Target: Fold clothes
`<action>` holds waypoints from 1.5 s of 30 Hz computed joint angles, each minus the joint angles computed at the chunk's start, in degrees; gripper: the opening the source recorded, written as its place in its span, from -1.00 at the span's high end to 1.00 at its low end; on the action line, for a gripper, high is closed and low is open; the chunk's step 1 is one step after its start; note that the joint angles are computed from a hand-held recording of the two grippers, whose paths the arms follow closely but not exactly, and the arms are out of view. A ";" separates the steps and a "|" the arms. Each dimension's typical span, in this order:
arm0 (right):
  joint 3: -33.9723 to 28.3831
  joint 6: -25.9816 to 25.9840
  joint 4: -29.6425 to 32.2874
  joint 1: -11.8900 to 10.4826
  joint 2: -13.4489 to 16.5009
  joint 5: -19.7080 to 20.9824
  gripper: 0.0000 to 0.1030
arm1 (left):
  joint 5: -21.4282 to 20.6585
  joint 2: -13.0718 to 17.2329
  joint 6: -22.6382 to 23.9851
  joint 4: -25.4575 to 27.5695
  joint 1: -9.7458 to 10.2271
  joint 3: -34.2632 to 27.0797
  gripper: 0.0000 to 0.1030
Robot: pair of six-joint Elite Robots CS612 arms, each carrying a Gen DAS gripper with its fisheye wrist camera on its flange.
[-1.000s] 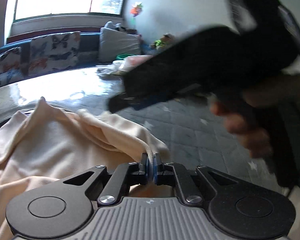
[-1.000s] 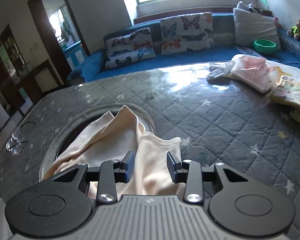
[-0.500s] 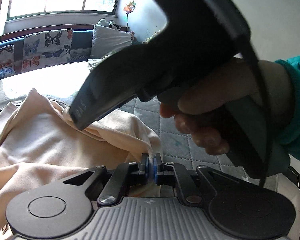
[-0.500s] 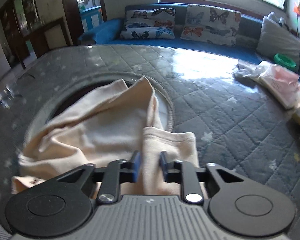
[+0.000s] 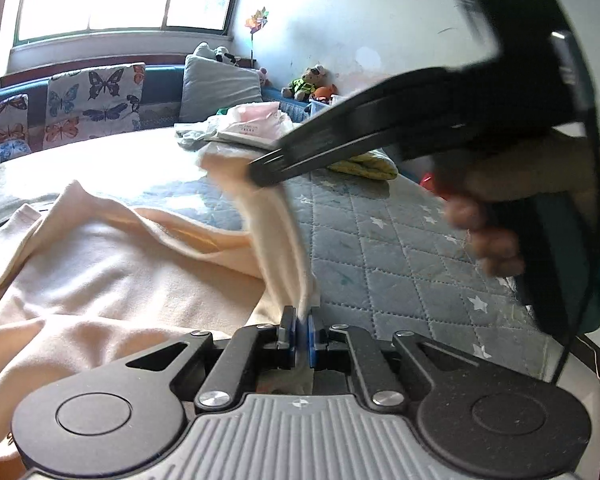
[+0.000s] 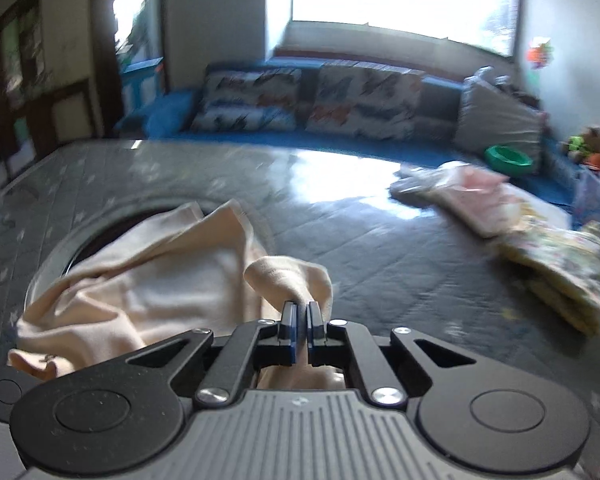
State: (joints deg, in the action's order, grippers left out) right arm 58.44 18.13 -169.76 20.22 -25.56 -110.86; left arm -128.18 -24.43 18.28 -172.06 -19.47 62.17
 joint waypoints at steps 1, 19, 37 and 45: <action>1.57 0.86 -1.69 0.08 -0.73 -1.04 0.93 | -0.22 -0.14 0.15 -0.33 0.01 0.30 0.88; 23.24 24.16 -1.62 2.14 -10.65 -9.38 0.93 | -7.74 -5.10 14.63 4.82 0.68 9.91 0.86; 24.65 22.74 -1.54 2.90 -11.73 -10.27 0.76 | 4.19 -4.93 9.79 -8.88 5.25 9.95 0.37; 16.43 3.67 -8.49 2.98 -7.68 4.86 0.68 | 11.93 -3.89 5.98 -11.17 5.44 8.33 0.29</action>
